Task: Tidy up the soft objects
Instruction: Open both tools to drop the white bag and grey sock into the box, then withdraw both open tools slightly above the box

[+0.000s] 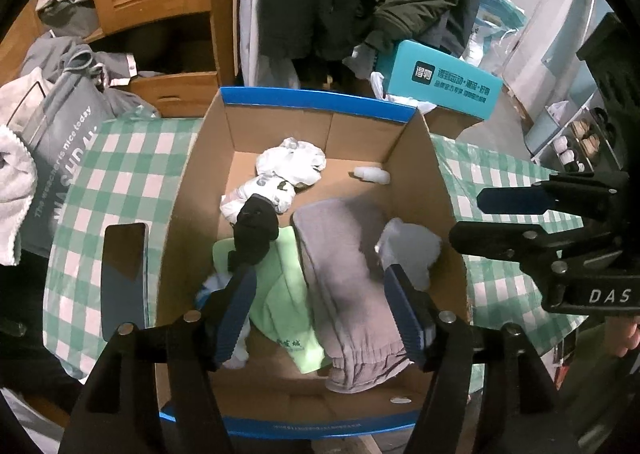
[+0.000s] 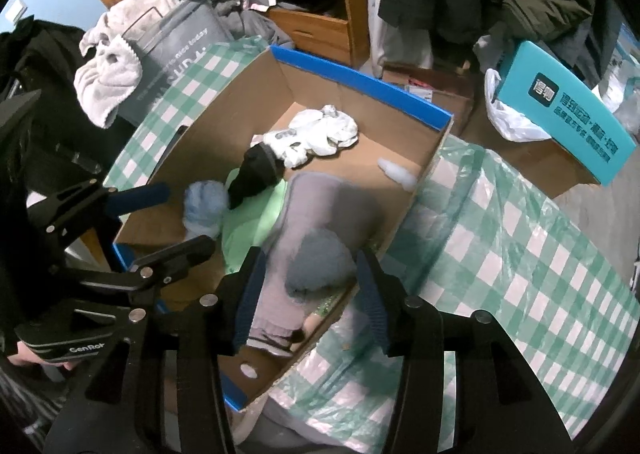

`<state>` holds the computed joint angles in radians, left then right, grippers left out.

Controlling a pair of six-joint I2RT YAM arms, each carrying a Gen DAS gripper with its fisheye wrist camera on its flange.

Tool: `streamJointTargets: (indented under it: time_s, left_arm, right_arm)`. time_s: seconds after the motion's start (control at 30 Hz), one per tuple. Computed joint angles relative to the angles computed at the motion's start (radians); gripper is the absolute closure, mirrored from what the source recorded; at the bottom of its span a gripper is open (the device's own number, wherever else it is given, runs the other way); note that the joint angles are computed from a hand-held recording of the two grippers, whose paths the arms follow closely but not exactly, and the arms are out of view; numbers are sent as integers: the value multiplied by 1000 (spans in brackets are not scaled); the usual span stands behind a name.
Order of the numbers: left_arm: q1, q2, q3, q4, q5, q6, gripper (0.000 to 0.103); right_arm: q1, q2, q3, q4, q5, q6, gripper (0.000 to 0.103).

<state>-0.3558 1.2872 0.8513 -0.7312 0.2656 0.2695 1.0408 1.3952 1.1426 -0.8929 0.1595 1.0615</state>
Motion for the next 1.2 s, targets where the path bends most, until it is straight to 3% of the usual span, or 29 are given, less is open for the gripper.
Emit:
streamJointTargets:
  time_s: [0.1, 0.3, 0.7, 0.87, 1.2]
  left_arm:
    - [-4, -13, 4, -7, -10, -7, 28]
    - [-5, -49, 16, -35, -2, -15, 26]
    - [-23, -105, 46, -86, 16, -38, 16]
    - [-54, -155, 37, -74, -19, -45, 16]
    - [-105, -190, 50, -92, 4, -63, 16]
  right_arm:
    - [7, -20, -2, -16, 19, 17, 46]
    - [43, -43, 18, -80, 81, 70, 35]
    - [148, -104, 51, -235, 239, 212, 31]
    - [196, -141, 54, -294, 280, 277, 31]
    - [295, -205, 46, -416, 356, 405, 30]
